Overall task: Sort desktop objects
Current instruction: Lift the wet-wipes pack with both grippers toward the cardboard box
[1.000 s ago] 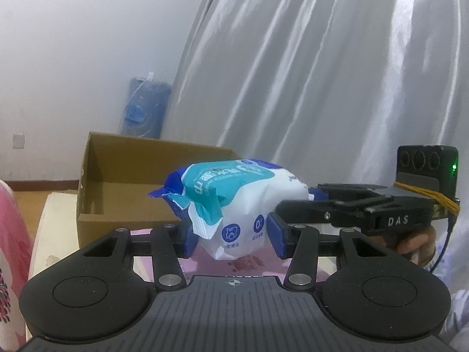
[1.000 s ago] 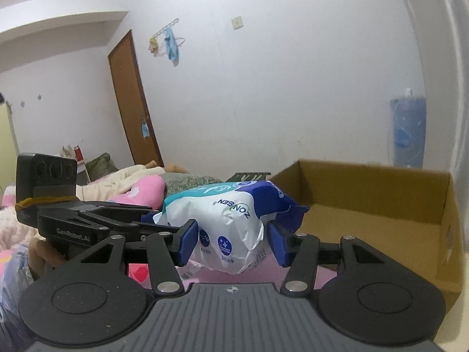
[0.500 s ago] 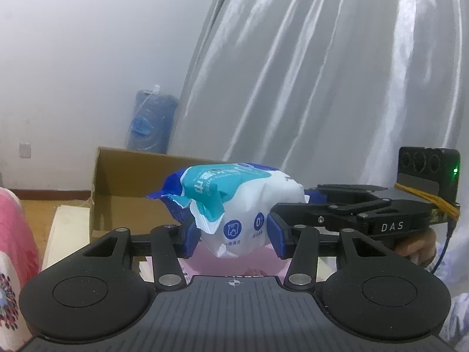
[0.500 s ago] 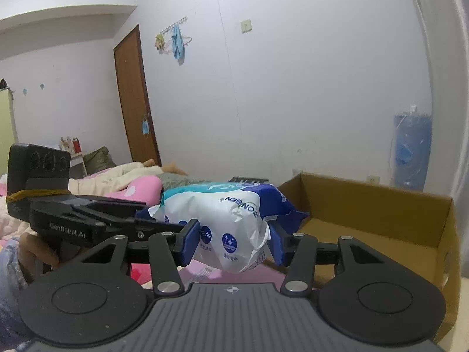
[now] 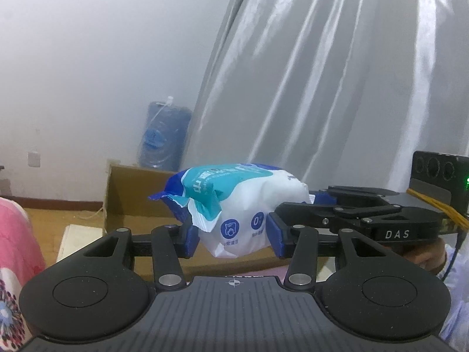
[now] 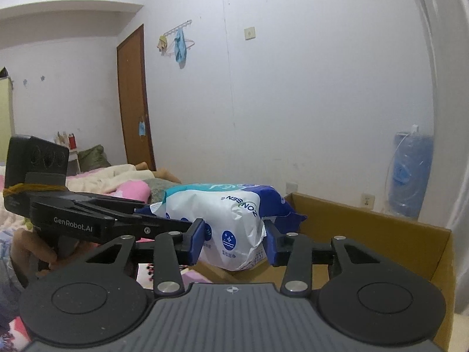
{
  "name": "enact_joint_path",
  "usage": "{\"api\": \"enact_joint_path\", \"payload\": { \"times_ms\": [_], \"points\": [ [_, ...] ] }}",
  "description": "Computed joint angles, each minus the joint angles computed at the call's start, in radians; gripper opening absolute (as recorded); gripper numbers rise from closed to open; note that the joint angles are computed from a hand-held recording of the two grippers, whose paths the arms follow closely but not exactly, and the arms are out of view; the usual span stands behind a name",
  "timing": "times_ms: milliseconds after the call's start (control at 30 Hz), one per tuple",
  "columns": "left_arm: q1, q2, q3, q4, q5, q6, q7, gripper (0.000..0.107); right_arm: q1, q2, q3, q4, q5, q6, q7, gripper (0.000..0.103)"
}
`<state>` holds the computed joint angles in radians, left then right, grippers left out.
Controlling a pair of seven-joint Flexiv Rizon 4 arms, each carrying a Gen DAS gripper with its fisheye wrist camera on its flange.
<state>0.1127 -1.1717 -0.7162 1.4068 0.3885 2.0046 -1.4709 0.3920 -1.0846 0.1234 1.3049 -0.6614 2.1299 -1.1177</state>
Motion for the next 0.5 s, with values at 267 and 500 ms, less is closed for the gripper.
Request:
{"api": "enact_joint_path", "payload": {
  "times_ms": [267, 500],
  "points": [
    [-0.027, -0.026, 0.015, -0.085, -0.053, -0.056, 0.030, 0.046, -0.041, -0.080, 0.074, -0.148, -0.095, -0.123, 0.028, 0.043],
    [-0.040, -0.061, 0.001, -0.144, -0.104, -0.097, 0.095, 0.046, -0.137, -0.185, 0.313, -0.294, -0.259, -0.304, -0.023, 0.043]
  ]
}}
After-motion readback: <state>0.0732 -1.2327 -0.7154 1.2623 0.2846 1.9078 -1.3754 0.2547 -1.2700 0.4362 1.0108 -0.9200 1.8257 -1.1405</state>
